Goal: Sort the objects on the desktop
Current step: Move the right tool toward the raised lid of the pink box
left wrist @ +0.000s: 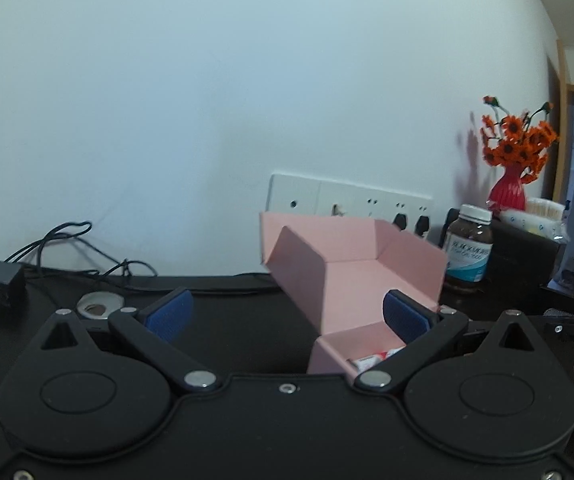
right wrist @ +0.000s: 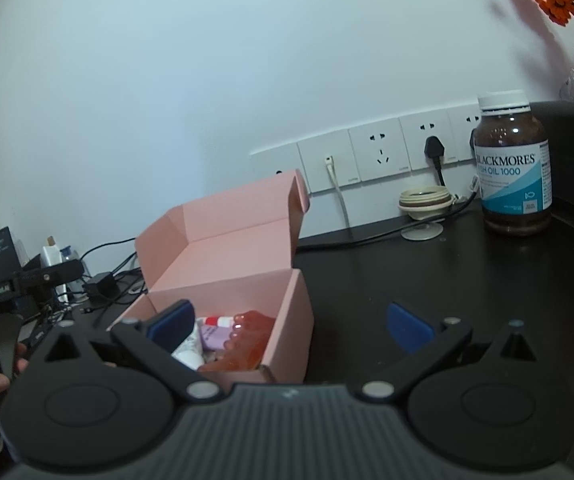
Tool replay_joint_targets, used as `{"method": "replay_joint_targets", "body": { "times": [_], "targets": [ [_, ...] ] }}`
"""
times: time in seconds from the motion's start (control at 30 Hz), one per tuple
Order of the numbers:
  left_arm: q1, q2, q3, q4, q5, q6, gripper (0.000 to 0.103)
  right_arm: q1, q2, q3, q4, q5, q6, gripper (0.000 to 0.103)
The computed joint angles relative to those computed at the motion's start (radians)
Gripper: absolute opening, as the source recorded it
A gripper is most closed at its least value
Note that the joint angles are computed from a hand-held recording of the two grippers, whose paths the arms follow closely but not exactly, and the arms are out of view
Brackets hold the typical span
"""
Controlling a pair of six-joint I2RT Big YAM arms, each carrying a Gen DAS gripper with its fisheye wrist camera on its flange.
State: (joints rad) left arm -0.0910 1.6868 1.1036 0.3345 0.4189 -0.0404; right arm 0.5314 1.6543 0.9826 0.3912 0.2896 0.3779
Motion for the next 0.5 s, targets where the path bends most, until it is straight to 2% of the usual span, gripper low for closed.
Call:
{"method": "replay_joint_targets", "body": {
  "times": [0.17,0.27,0.5],
  "targets": [
    [-0.005,-0.005,-0.015,0.012,-0.006,0.05,0.103,0.004,0.0,0.006,-0.014,0.017,-0.005,0.102],
    [-0.014,-0.012,-0.023,0.007,-0.011,0.083,0.103,-0.004,-0.001,0.009,-0.029,-0.005,0.002,0.102],
    [-0.021,-0.019,-0.033,-0.005,-0.029,0.101,0.103,-0.006,-0.03,0.063,-0.213,-0.03,-0.023,0.102]
  ]
}}
